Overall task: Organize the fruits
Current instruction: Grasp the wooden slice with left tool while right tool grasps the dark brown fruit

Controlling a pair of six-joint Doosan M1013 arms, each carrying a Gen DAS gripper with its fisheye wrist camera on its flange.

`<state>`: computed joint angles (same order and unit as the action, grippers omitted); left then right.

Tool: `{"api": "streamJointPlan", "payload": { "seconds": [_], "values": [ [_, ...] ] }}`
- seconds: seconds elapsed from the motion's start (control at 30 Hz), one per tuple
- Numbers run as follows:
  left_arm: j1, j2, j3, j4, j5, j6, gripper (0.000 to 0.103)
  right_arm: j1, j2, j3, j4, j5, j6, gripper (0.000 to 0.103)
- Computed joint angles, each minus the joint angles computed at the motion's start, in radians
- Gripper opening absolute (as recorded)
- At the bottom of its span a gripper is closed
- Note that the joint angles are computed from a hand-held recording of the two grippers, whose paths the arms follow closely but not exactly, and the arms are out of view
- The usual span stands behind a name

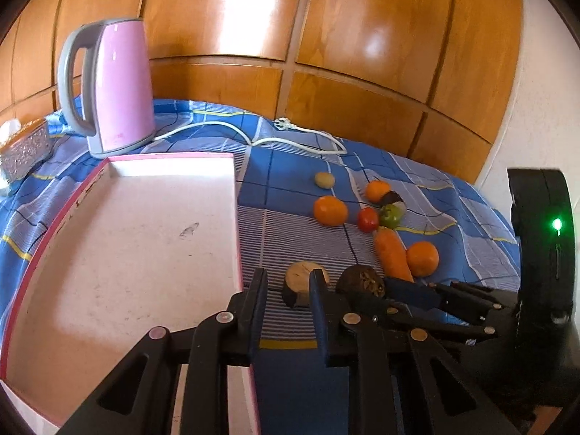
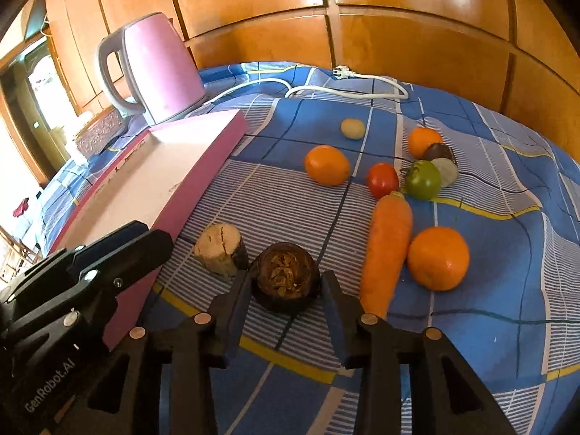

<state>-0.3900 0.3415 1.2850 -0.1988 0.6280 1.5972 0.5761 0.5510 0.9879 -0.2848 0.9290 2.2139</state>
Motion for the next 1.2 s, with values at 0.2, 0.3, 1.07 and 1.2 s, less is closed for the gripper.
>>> {"api": "streamJointPlan", "payload": {
  "seconds": [0.2, 0.3, 1.07, 1.2],
  "values": [
    [-0.006, 0.011, -0.017, -0.074, 0.041, 0.127, 0.023, -0.02, -0.025, 0.035, -0.008, 0.002, 0.123, 0.039],
    [-0.014, 0.025, -0.036, -0.065, 0.075, 0.164, 0.023, -0.033, -0.035, 0.051, -0.007, 0.012, 0.191, 0.039],
    [-0.017, 0.06, -0.081, 0.044, 0.05, 0.025, 0.045, -0.056, -0.047, 0.079, 0.05, -0.029, 0.217, 0.042],
    [-0.029, 0.079, -0.109, 0.101, 0.104, 0.016, 0.045, -0.05, -0.038, 0.064, 0.031, -0.005, 0.213, 0.042]
  ]
}}
